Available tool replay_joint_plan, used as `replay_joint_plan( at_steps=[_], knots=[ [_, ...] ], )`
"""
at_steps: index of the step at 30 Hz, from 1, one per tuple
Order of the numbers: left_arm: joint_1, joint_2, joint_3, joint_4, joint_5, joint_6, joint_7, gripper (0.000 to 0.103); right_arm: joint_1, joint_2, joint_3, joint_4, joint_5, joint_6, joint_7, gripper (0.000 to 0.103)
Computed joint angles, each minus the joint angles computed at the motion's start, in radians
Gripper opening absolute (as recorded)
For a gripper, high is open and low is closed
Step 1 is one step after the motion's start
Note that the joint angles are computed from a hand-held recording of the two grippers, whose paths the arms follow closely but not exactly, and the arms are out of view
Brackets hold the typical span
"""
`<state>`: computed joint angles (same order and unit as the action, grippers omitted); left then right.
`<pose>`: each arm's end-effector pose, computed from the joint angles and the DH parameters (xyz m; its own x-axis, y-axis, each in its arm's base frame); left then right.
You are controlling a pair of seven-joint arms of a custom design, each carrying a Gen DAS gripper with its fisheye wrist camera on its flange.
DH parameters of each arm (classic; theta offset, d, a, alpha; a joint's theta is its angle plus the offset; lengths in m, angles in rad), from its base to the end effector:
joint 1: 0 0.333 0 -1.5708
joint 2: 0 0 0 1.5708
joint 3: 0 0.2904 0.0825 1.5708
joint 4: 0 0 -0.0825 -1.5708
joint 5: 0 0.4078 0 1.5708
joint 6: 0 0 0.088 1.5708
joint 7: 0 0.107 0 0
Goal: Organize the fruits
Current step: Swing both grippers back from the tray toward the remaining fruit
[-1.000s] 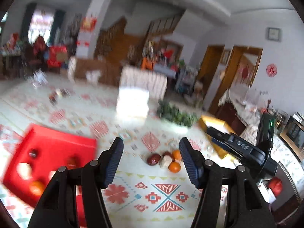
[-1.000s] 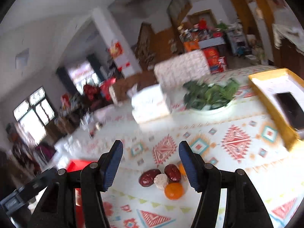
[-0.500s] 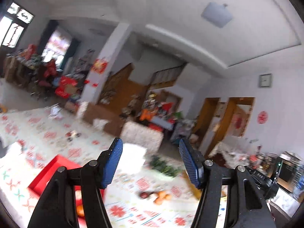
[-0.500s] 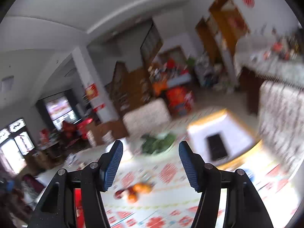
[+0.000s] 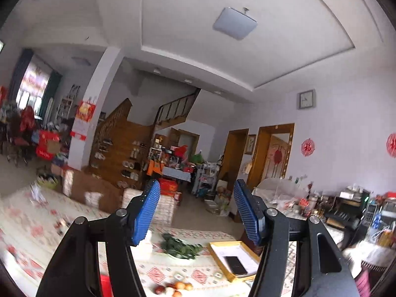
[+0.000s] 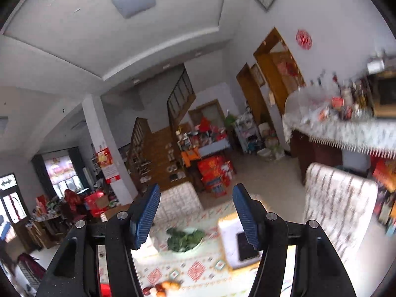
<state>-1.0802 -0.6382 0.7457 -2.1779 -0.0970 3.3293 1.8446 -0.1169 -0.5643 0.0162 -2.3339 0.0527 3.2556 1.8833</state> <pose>0.4825 -0.0264 0.7205 -0.3867 -0.8912 0.2371 -0.0332 -0.2435 -0.9693 0.4419 -0.0478 0.7013 -0.1322 -0.9285 -0.3470 -0.0409 0.3548 -0.9340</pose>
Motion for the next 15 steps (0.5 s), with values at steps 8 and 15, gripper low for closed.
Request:
replay_joint_plan(
  at_steps=[8,15],
  knots=[
    [0.494,0.076,-0.340,0.142,-0.039,-0.145,-0.038,0.066,-0.348,-0.134,0.175,0.281,-0.186,-0.321,0.102,0.066],
    [0.768,0.142,-0.488,0.295,-0.056,-0.309,-0.052,0.074,-0.323,-0.053,0.165,0.535,-0.301,-0.592,0.110,0.072]
  ],
)
